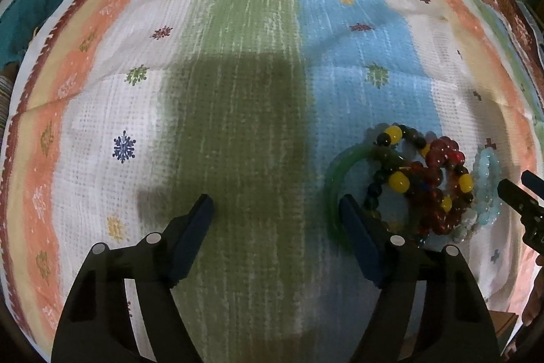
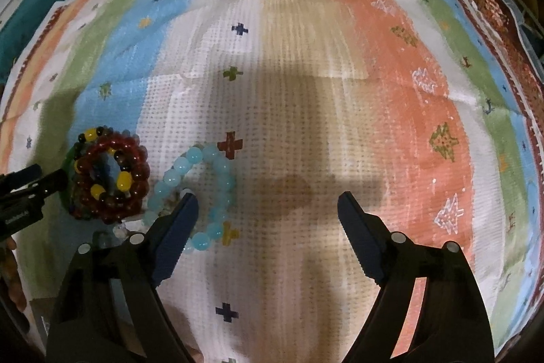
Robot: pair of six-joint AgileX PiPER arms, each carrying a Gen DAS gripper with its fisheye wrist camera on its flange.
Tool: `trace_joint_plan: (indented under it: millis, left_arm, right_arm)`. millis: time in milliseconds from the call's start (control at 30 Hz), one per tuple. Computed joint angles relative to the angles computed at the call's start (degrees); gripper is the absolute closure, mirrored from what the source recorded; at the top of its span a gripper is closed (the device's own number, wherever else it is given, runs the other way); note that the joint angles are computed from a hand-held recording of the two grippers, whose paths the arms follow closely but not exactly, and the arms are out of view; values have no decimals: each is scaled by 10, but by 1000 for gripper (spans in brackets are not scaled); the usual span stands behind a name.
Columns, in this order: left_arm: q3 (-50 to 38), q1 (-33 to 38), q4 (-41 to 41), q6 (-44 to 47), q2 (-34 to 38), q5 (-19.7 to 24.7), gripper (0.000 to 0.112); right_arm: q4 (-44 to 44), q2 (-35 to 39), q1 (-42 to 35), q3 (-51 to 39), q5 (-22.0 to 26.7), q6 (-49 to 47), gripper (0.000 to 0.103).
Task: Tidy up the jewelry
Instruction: 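Close the left tool on the green bangle while the right tool grips the light blue bracelet, then lift and carry the green bangle and light blue bracelet over the silver tin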
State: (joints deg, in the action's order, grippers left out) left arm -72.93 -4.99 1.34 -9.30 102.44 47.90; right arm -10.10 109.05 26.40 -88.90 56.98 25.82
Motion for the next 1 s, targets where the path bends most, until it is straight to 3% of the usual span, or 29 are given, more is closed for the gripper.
trace_joint_plan:
  millis: [67,233,400,533,1000]
  left_arm:
    - [2,-4,2,1,0,-3,47]
    - [-10,-12,-19,12,6,8,71]
    - [-12,0,-53,33,5,18,105]
    - [-14,4,-55,36,5,21,105]
    - [22,9,-43,21,-91,34,104]
  right_arm:
    - [5,4,-3,-1,0,-2,32]
    - [23,10,-6,0,-2,-17,46]
    - [37,4,-15,5,-6,-28,79]
    - [50,-1,-25,11,-11,-35,91]
    - [34,-59,-1,26,-15,-28,91]
